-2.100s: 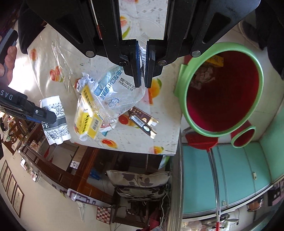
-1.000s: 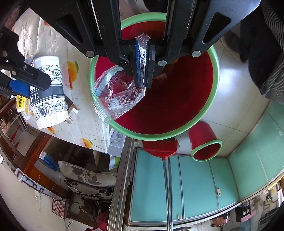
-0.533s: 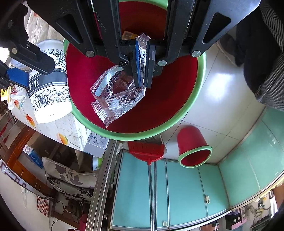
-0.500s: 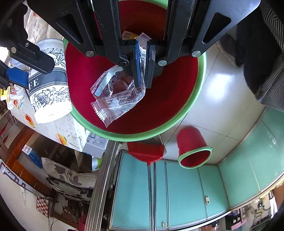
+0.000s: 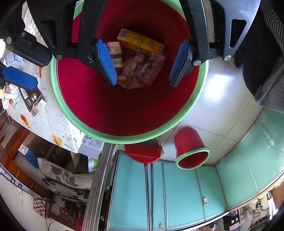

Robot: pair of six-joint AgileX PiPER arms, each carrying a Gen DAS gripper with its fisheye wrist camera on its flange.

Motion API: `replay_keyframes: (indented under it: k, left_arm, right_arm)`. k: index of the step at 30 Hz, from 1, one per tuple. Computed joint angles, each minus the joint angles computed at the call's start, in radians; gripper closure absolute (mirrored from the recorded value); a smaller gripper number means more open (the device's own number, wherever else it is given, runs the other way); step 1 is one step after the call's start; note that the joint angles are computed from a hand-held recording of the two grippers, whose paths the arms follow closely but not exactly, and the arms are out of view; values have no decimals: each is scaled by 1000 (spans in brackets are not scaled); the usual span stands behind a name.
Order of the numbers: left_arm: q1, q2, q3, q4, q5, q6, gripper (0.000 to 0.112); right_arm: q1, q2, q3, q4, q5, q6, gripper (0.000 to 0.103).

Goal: Collect trash
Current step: 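Carry the cup and bag over the red bin and release both, then move the right gripper to the crumpled white paper on the table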

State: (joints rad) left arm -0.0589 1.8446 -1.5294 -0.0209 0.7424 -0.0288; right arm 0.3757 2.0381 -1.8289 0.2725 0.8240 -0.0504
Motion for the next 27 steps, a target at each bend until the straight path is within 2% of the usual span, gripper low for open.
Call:
replay_keyframes:
  k: [4,8,11,18,23,27]
  left_arm:
    - [-26,-36,23,44,-8,-21,51]
    - [-60,-80,46,50,-5,-33,50]
    - [-100,-128,79,47,-10,-45,48]
    - [-247,-205,120,25,-35,-87,46]
    - [-383,-204,84,18,-21,-103,41]
    - [-488,-174,34,63,1,-151,39]
  right_arm:
    - [-24,-90,97,6,-27,-12,54]
    - [-82,-233,273,55,-89,-86,53]
    - [-142,-355,411,36,-116,-115,53]
    - [-434,-603,662,61,-109,-257,49]
    - [-706,-641,710,3,-77,-345,48]
    - [-862,-567,660,-51,-104,-409,48]
